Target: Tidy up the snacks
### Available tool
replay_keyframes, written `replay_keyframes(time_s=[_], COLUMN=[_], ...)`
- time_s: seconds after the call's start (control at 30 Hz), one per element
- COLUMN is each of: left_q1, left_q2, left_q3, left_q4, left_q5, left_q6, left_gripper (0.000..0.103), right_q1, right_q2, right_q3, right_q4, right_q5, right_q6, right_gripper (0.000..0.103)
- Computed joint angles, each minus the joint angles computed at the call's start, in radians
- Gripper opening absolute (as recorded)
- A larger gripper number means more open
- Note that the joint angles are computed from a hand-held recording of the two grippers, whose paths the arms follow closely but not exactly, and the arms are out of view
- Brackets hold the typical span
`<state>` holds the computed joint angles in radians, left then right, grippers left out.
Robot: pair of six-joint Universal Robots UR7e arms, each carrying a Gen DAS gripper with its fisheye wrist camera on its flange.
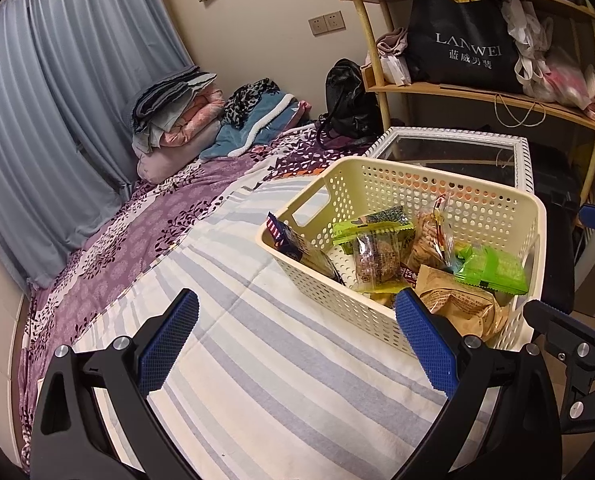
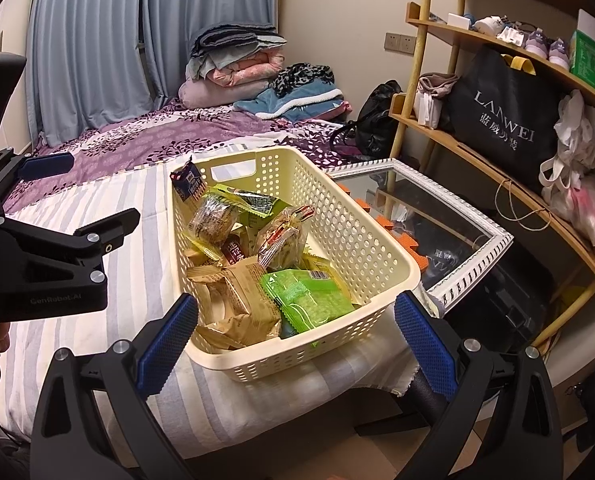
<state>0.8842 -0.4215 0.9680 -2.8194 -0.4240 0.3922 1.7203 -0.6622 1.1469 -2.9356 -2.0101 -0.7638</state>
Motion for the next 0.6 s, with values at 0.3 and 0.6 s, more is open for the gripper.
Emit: replay_keyframes(time_s=[0.3, 0.6], left_q1=[-0.001, -0.004], left_q2=[0.011, 0.020], left_q3=[-0.007, -0.010], left_q4=[-0.036, -0.082], left_q5=[-0.005, -0.006], left_q6=[0.044, 0.094], left_gripper=[0.100, 0.100], right_q1=[-0.002, -0.003], right_q2=[0.004, 0.005], right_q3=[-0.008, -0.009], right_q4=[0.005, 0.005], right_q5=[-0.002, -0.001], right_q6=[0.006, 0.008], right_gripper=[0.098, 0.098])
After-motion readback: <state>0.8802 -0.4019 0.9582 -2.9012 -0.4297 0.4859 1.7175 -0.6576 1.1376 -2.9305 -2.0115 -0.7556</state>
